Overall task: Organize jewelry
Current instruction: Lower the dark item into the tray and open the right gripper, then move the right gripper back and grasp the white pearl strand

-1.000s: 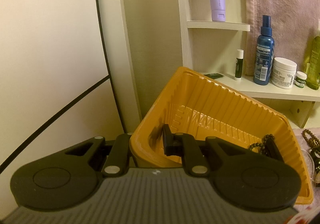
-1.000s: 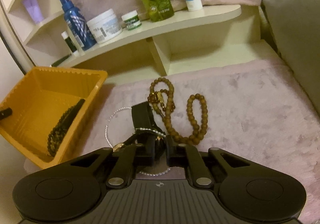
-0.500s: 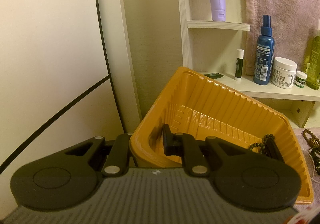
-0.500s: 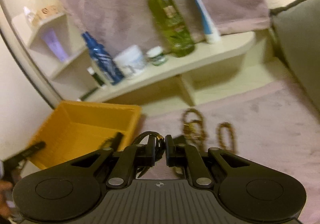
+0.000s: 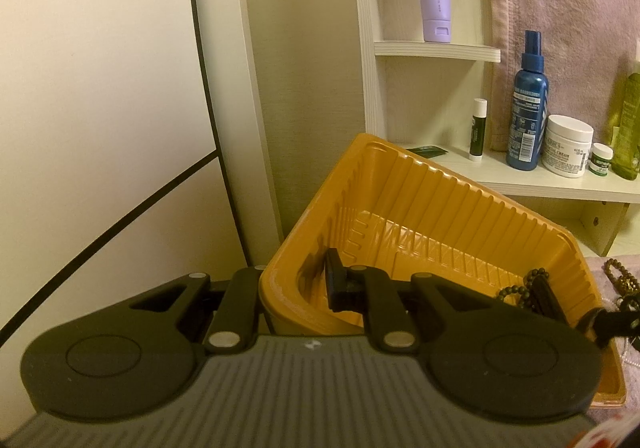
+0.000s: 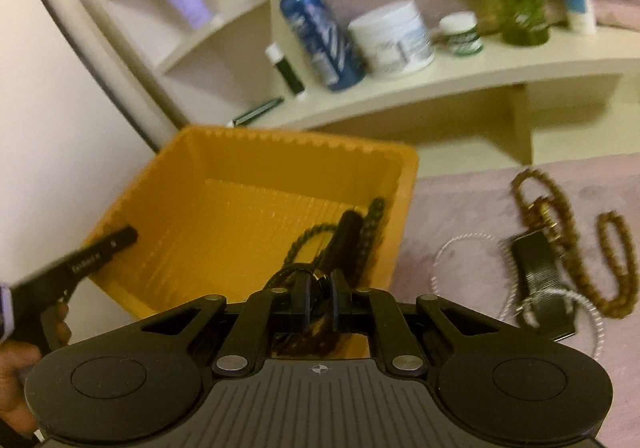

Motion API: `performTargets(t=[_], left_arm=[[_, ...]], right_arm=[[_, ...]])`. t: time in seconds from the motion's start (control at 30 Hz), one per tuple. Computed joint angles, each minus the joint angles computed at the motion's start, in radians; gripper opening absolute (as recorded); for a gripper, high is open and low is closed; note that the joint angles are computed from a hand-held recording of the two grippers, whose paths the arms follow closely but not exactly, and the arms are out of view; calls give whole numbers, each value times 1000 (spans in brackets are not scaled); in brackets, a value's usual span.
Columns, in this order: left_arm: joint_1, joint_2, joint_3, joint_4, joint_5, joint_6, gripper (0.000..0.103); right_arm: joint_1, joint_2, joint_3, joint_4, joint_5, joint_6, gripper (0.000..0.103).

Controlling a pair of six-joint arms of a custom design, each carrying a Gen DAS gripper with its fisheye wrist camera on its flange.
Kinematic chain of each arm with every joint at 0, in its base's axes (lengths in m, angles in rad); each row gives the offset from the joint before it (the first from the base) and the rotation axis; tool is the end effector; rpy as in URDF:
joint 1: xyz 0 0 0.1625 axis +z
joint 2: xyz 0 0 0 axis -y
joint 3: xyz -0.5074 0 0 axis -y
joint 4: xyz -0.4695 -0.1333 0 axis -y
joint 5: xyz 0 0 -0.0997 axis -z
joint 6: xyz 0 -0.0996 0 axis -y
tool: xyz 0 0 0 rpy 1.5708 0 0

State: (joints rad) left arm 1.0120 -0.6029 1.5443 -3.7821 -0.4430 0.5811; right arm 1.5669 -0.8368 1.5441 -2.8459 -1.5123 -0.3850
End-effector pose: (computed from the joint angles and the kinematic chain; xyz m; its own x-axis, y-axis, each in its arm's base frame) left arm -0.2161 -0.7667 0.1532 -0.5999 -0.2836 -0.7481 0.5820 0.4869 -0.6513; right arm 0.1359 -0.8348 0.2040 -0.9266 -0.3422 0.1563 -0.3719 0.7710 -0.5169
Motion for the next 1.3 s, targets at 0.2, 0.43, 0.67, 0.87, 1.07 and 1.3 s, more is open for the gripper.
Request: performTargets(t=[0.2, 0.43, 0.67, 0.87, 1.07, 1.3], left_arm=[[0, 2, -2, -8, 3, -1, 13], [-1, 5, -6, -15, 11, -1, 13], [-3, 9, -9, -29, 16, 7, 13], [-5, 15, -16, -41, 25, 14, 13], [-6, 15, -15, -40, 30, 14, 13], [-6, 20, -21, -44, 33, 19, 13]], right_arm=[[14, 22, -21, 16, -52, -23, 11], [20, 22, -18, 7, -38, -46, 28], [9, -34, 59, -97, 59, -80, 48], [-14, -96, 120, -142, 42, -86, 48], [-46, -140, 156, -154, -65, -79, 48], [-76, -135, 157, -201, -209, -130, 43]])
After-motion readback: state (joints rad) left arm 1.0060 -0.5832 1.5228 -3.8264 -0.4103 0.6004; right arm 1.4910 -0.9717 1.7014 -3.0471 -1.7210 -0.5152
